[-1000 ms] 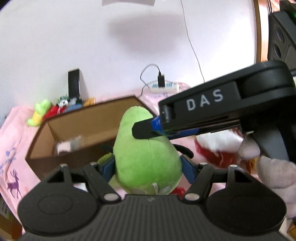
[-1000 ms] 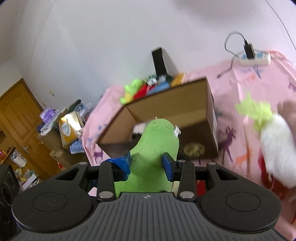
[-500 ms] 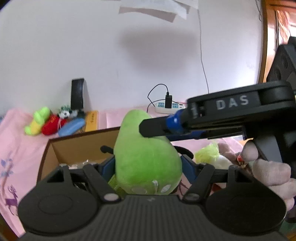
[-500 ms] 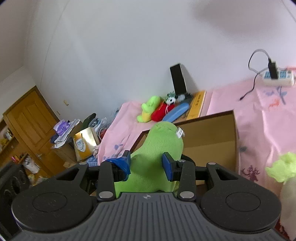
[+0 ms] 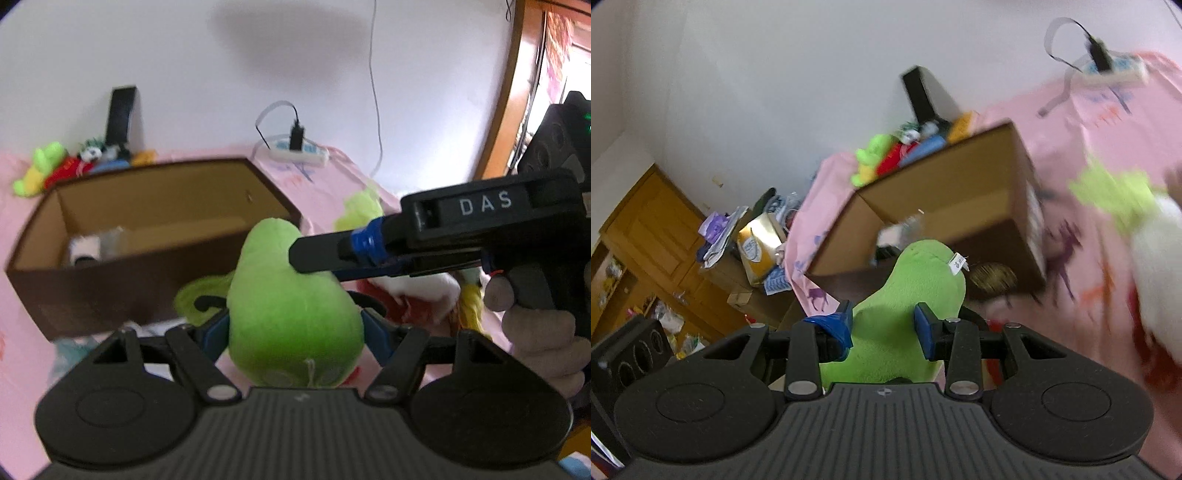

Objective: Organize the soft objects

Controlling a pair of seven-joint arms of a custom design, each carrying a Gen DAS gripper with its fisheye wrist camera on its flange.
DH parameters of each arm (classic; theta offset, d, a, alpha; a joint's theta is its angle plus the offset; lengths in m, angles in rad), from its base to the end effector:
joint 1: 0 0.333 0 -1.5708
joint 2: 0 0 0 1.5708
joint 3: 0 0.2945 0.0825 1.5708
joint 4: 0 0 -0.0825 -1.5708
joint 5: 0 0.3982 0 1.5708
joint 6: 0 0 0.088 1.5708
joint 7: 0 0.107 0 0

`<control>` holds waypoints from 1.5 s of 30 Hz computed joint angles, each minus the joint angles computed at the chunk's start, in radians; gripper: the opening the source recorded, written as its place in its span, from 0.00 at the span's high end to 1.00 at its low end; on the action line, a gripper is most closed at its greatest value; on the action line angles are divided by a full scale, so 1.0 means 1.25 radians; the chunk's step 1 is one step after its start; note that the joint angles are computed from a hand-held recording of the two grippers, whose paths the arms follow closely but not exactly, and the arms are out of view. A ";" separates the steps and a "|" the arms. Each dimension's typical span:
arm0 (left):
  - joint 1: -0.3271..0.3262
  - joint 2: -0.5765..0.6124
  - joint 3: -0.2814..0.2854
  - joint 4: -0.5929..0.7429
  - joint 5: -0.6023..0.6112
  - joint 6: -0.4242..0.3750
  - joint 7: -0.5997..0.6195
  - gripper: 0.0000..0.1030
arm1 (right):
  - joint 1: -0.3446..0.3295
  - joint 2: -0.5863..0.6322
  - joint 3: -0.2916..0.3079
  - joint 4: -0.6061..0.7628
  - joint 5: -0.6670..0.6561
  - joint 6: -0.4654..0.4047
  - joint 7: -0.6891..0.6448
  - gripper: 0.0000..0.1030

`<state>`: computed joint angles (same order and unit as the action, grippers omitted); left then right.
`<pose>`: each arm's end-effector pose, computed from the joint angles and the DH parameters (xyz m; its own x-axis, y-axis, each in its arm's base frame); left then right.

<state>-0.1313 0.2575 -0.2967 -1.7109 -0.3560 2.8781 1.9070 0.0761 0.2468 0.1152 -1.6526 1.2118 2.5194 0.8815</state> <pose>0.6433 -0.2488 0.5245 -0.4642 -0.8755 0.1346 -0.5699 0.1788 -0.8020 0.6775 0.1151 0.5072 0.3118 -0.6909 -0.6523 -0.7470 0.2460 -0.6176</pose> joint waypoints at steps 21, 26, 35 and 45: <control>-0.011 0.054 0.003 0.045 -0.030 -0.070 0.051 0.18 | 0.026 0.005 0.004 -0.053 -0.006 0.133 -0.030 0.87; -0.022 0.073 0.021 0.068 0.033 -0.106 -0.005 0.18 | 0.014 0.020 0.003 -0.030 -0.035 0.117 0.006 0.87; 0.059 0.112 -0.044 0.147 -0.055 -0.149 0.173 0.18 | 0.036 0.110 -0.013 0.126 -0.284 0.070 0.115 0.84; 0.050 0.148 -0.023 0.199 -0.077 -0.195 0.168 0.16 | 0.007 0.377 0.025 0.530 -0.539 -0.261 0.220 0.83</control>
<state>-0.0686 0.4429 -0.3257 -1.4618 -0.4525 2.6339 2.1175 0.0852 0.7178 0.1461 -0.9903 0.5379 2.1929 1.1562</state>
